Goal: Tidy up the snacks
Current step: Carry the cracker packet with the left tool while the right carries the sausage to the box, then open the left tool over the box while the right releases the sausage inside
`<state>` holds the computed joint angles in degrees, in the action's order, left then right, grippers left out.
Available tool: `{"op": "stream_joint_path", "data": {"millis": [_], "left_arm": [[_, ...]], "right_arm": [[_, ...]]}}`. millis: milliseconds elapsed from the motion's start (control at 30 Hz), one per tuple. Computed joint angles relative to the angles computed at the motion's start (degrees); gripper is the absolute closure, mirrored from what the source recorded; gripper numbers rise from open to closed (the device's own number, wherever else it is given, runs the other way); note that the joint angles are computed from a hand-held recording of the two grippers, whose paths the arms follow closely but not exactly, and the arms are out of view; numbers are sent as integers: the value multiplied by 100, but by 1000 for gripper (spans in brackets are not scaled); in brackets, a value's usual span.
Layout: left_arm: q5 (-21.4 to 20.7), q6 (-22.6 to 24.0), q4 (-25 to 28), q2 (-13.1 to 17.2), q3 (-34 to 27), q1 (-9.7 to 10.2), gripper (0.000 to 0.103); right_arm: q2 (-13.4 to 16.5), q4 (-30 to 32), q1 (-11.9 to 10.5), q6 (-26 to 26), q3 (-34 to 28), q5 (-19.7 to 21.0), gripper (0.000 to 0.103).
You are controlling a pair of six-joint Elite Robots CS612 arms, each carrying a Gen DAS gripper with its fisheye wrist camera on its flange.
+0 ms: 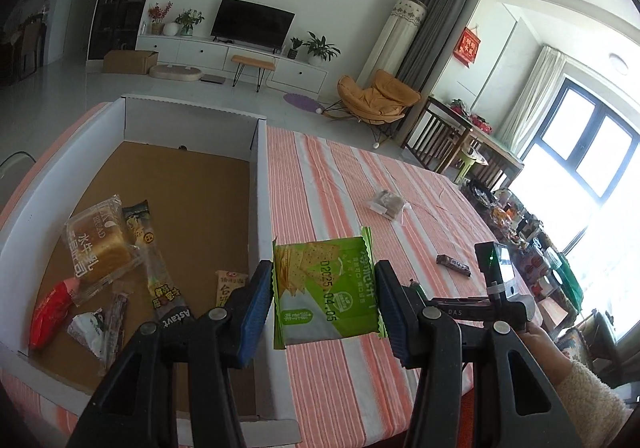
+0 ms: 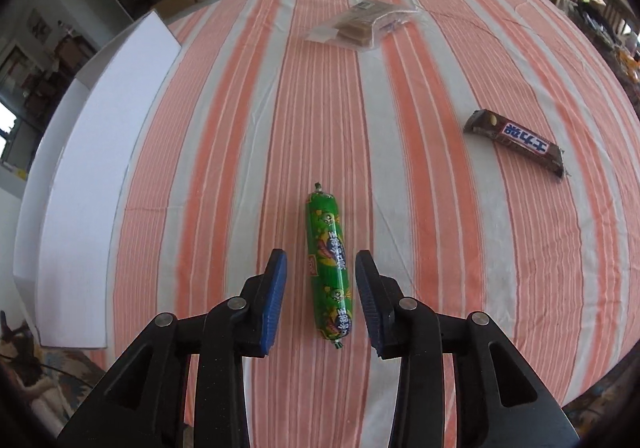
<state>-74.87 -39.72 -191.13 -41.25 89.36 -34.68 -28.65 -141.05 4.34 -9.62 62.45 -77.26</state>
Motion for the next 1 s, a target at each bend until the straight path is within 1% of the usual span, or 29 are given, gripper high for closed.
{"op": "stream_joint_path", "data": {"millis": [33, 67, 100, 133, 167, 233, 267, 333, 367, 400, 467, 533, 567, 600, 633, 667, 700, 733, 767, 800, 833, 900, 933, 967, 1000], "left_arm": [[-37, -59, -7, -16, 38, 20, 53], [-65, -117, -46, -32, 85, 34, 53], [-54, -148, -100, -70, 158, 48, 53], [18, -143, -103, -98, 200, 61, 53], [173, -135, -71, -137, 250, 63, 53], [507, -169, 35, -210, 353, 87, 53], [629, -238, 132, -242, 395, 115, 53], [795, -465, 390, -275, 453, 193, 53], [872, -556, 517, -282, 468, 224, 53], [987, -659, 688, -289, 483, 243, 53], [1189, -814, 958, -293, 513, 274, 53], [1312, -1017, 1326, -301, 519, 300, 51], [1360, -1133, 1505, -303, 525, 311, 48], [1385, -1236, 1623, -303, 537, 317, 38], [1406, -1322, 1688, -305, 557, 318, 25], [1440, -1411, 1706, -307, 591, 309, 22], [1469, -1462, 1655, -309, 628, 293, 18], [1472, -1454, 1534, -307, 677, 276, 18], [1448, -1405, 1386, -294, 701, 255, 17], [1411, -1343, 1260, -277, 702, 232, 16], [1361, -1264, 1156, -254, 675, 209, 15], [1189, -1010, 978, -185, 524, 160, 15], [1080, -850, 893, -135, 419, 131, 15], [946, -664, 837, -74, 262, 96, 15], [802, -471, 771, -17, 118, 54, 15]], "right_arm": [[65, -23, 76, -120, -57, -363, 71], [117, 64, 117, -168, -114, -582, 79], [99, -90, 111, -86, -50, -561, 79], [77, -16, 63, 73, -28, -337, 80], [32, 5, 2, 273, 30, -27, 80], [-129, -268, -62, 462, 250, 440, 80], [-237, -406, -84, 506, 367, 765, 80], [-444, -580, -101, 560, 530, 1662, 80], [-531, -652, -68, 513, 572, 2093, 80], [-598, -687, -10, 415, 582, 2416, 80], [-689, -681, 155, 190, 566, 2870, 80], [-679, -470, 313, -59, 443, 3213, 79], [-650, -293, 401, -227, 369, 3365, 77], [-626, -182, 480, -360, 314, 3387, 71], [-620, -143, 545, -443, 302, 3305, 53], [-641, -232, 581, -464, 380, 3225, 46], [-642, -398, 597, -425, 442, 3155, 46], [-668, -627, 589, -401, 574, 3088, 47], [-673, -920, 568, -357, 682, 2952, 47], [-680, -1233, 546, -290, 791, 2726, 46], [-653, -1583, 523, -204, 861, 2352, 40], [-618, -2377, 465, -58, 1083, 1440, 35], [-577, -2657, 441, -11, 1159, 948, 34], [-528, -2886, 422, 37, 1229, 350, 34], [-458, -3010, 392, 90, 1251, -146, 34]]}}
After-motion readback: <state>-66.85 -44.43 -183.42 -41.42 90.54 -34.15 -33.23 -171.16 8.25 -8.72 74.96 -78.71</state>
